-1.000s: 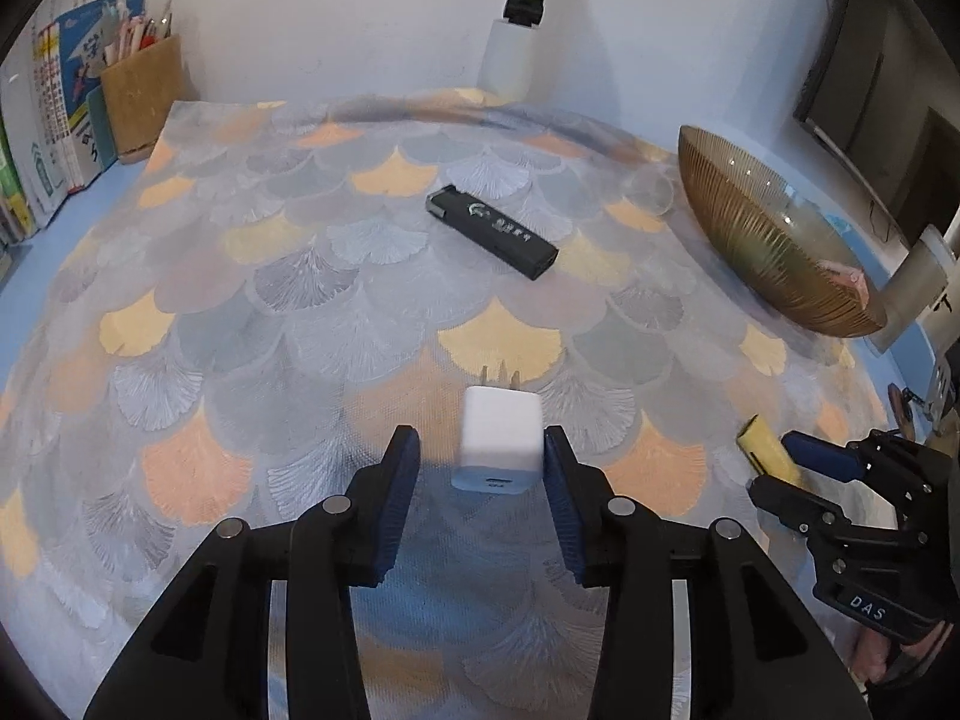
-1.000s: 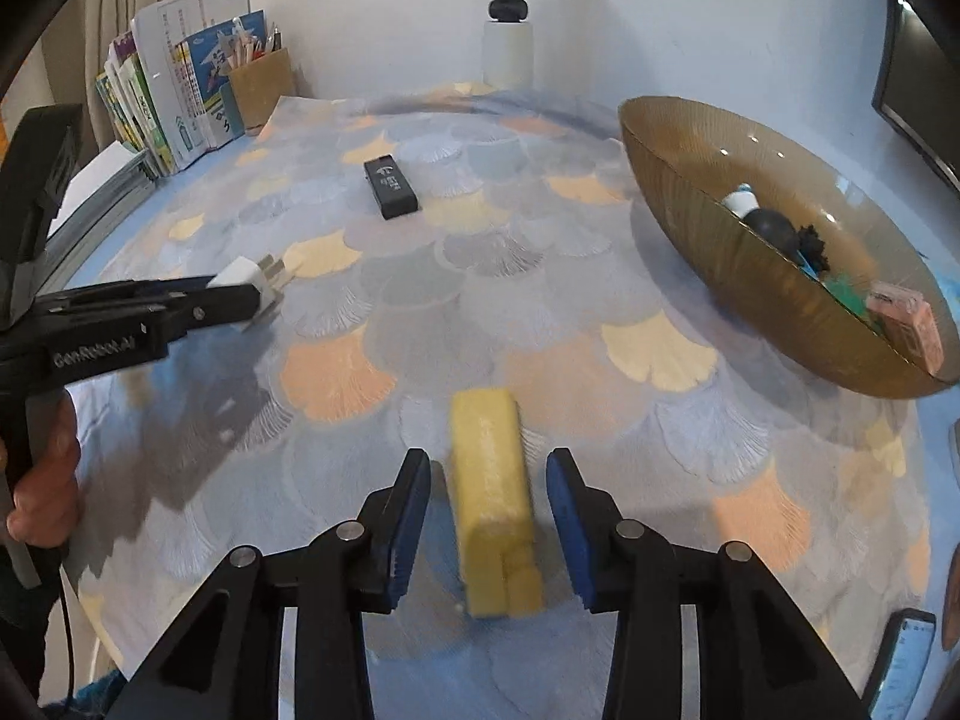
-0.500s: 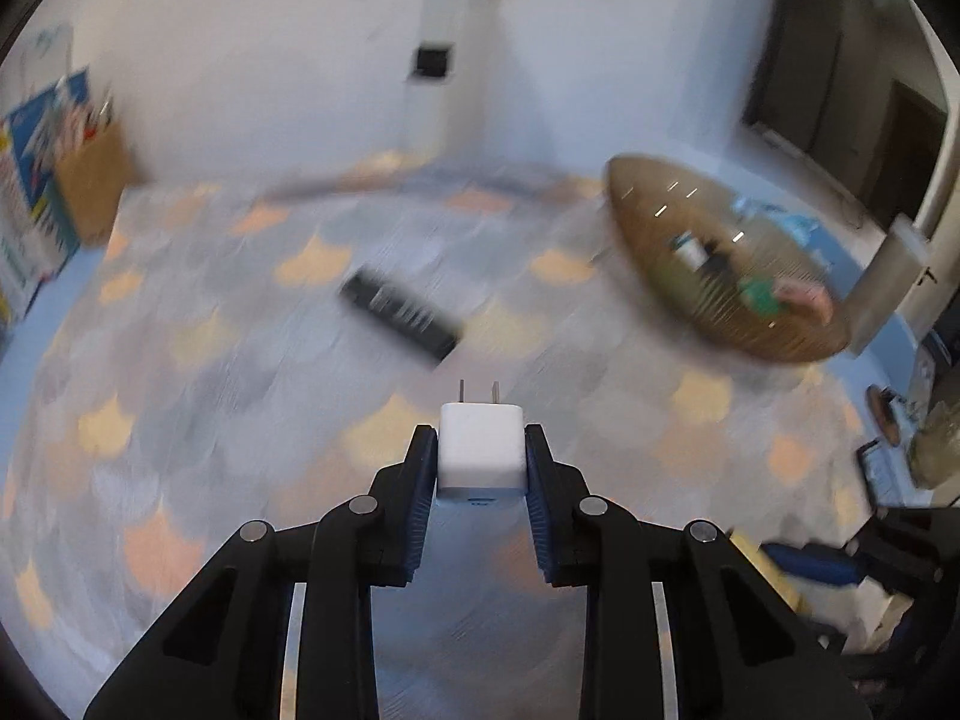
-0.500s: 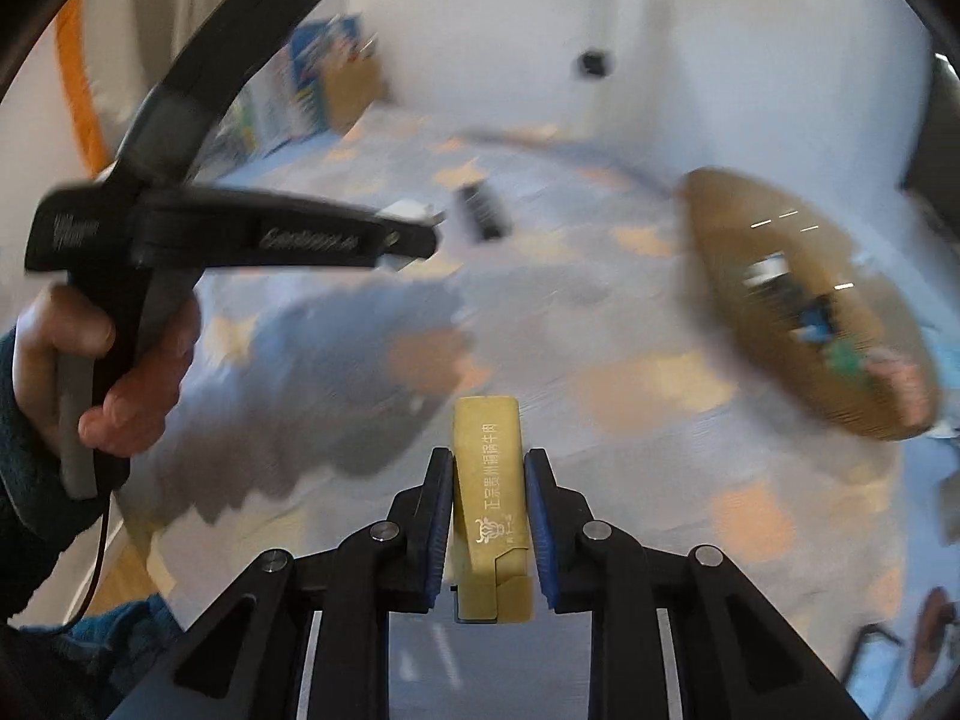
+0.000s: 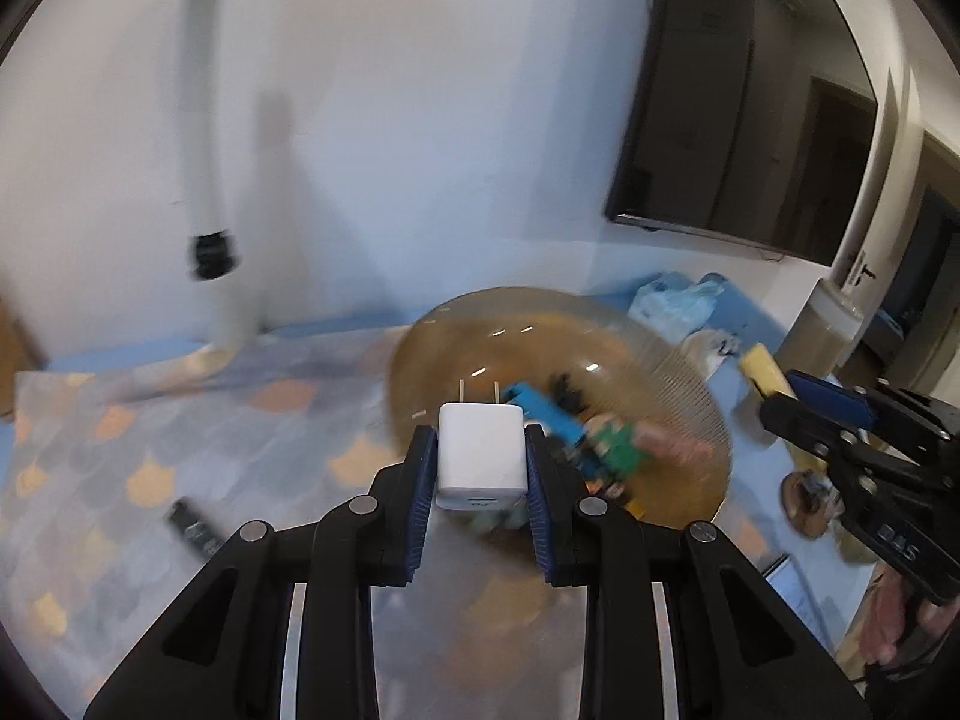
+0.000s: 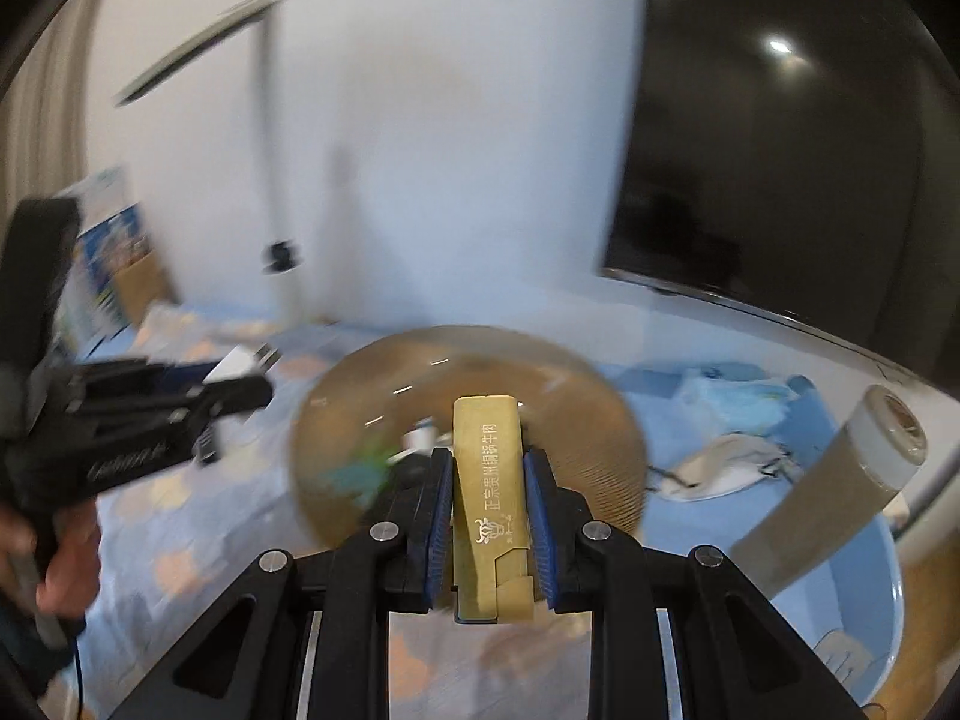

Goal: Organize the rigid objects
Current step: 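Carry white charger and yellow item into brown bowl and open both tools, then withdraw both open tools from the bowl back over the table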

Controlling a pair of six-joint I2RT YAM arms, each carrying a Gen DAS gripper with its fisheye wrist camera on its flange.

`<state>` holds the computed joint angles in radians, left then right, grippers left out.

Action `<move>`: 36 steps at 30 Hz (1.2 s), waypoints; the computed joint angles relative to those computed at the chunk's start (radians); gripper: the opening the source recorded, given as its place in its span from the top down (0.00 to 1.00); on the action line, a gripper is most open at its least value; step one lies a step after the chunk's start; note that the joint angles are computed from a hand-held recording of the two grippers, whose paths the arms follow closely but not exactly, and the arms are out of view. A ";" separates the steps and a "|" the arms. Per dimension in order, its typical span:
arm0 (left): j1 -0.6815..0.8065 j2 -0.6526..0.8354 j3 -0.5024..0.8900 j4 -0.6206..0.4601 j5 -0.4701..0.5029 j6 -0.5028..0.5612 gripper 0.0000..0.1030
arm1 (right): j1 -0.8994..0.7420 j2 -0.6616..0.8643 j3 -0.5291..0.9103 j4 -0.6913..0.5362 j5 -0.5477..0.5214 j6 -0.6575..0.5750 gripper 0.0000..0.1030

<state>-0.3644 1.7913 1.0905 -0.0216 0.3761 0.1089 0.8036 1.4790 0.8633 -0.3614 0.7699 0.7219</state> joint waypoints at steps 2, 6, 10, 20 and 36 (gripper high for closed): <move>-0.035 0.041 0.039 -0.007 -0.016 -0.015 0.76 | -0.074 -0.014 -0.027 0.040 -0.056 -0.017 0.78; -0.086 0.149 0.123 -0.030 -0.054 -0.043 0.76 | -0.168 0.030 -0.050 0.128 -0.167 -0.038 0.78; -0.107 0.211 0.154 -0.025 -0.081 -0.054 0.75 | -0.220 0.088 -0.054 0.192 -0.222 -0.065 0.78; 0.018 0.045 -0.030 0.093 -0.036 -0.008 0.25 | -0.226 -0.028 -0.172 0.238 -0.299 0.020 0.64; 0.471 -0.175 -0.219 0.081 0.157 0.058 0.25 | 0.144 0.149 0.154 0.157 -0.120 0.007 0.42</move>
